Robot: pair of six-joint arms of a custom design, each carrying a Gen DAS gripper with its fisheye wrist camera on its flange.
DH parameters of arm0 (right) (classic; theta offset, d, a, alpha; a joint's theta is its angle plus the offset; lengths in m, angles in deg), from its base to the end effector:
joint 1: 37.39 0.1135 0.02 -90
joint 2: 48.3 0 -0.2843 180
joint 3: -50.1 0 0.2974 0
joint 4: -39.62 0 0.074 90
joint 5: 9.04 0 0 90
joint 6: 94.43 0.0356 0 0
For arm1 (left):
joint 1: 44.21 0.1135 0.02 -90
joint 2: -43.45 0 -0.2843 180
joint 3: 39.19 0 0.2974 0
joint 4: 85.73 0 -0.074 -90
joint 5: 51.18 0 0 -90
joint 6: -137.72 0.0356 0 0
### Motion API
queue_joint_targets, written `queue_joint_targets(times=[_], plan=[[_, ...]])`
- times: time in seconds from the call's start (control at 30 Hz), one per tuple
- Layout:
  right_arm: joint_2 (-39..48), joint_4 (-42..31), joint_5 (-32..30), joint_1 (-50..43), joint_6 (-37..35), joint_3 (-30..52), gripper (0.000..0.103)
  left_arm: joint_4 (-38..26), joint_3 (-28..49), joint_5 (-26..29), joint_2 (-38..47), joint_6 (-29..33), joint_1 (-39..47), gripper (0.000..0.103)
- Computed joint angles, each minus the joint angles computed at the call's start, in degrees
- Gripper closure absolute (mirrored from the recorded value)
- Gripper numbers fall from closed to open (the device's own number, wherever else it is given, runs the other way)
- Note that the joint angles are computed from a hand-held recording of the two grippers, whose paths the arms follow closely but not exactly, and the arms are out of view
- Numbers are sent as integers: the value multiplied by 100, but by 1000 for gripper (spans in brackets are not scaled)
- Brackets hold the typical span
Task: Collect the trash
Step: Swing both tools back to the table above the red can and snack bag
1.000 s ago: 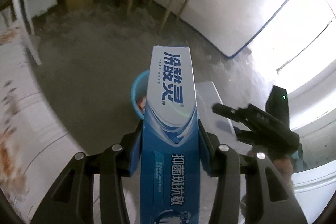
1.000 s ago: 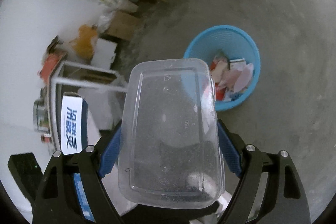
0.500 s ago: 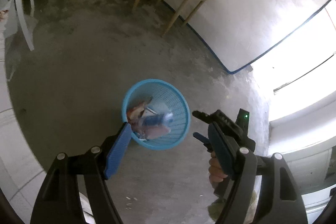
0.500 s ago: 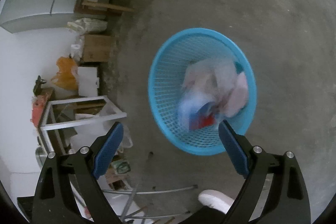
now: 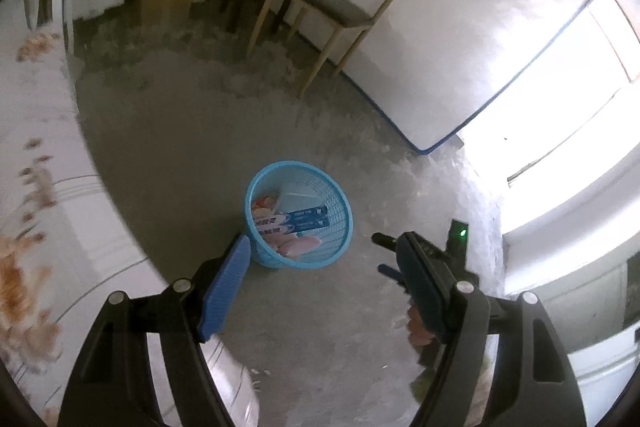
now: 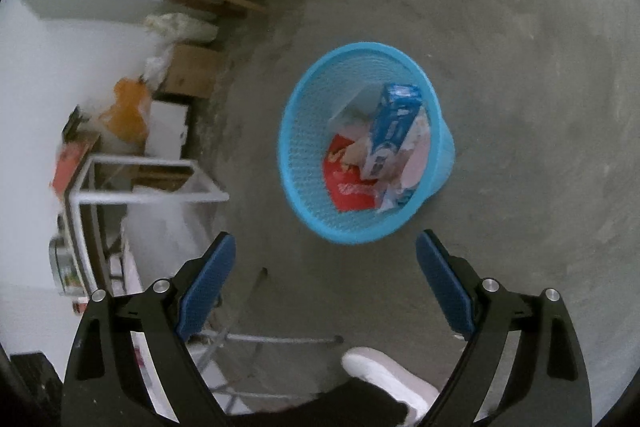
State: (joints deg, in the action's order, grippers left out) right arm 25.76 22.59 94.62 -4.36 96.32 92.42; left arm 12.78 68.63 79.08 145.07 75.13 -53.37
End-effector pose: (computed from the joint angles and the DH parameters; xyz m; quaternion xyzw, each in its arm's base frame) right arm 0.2279 0.1382 0.1487 0.5526 0.7484 0.2778 0.2396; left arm 0.3899 -0.0862 0.3262 0.3340 0.8703 -0.3179 0.1728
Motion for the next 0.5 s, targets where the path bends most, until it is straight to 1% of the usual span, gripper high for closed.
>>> queue_joint_targets(times=[0.03,0.1,0.17,0.23,0.37,0.43,0.5], plan=[[-116,-144,136,195,30,15,15,-16,-134,8,-167,146,111,29],[-273,-640,379,609,-8,323,15,-47,-519,164,-623,542,449,26],[-251,-1035,418,786,-171,685,15,-172,-771,342,-924,1007,852,25],[-146,-1406,455,937,-368,1120,15,-364,-826,463,-1034,1371,1225,25],[413,-1924,569,1165,-1067,2313,15,-390,-999,564,-1194,2015,2190,24],[918,-2153,571,1266,-1596,3127,15,-369,-1026,550,-1175,2222,2557,24],[1423,-2335,537,1356,-2020,3849,15,-476,-972,529,-1041,2482,3057,24]])
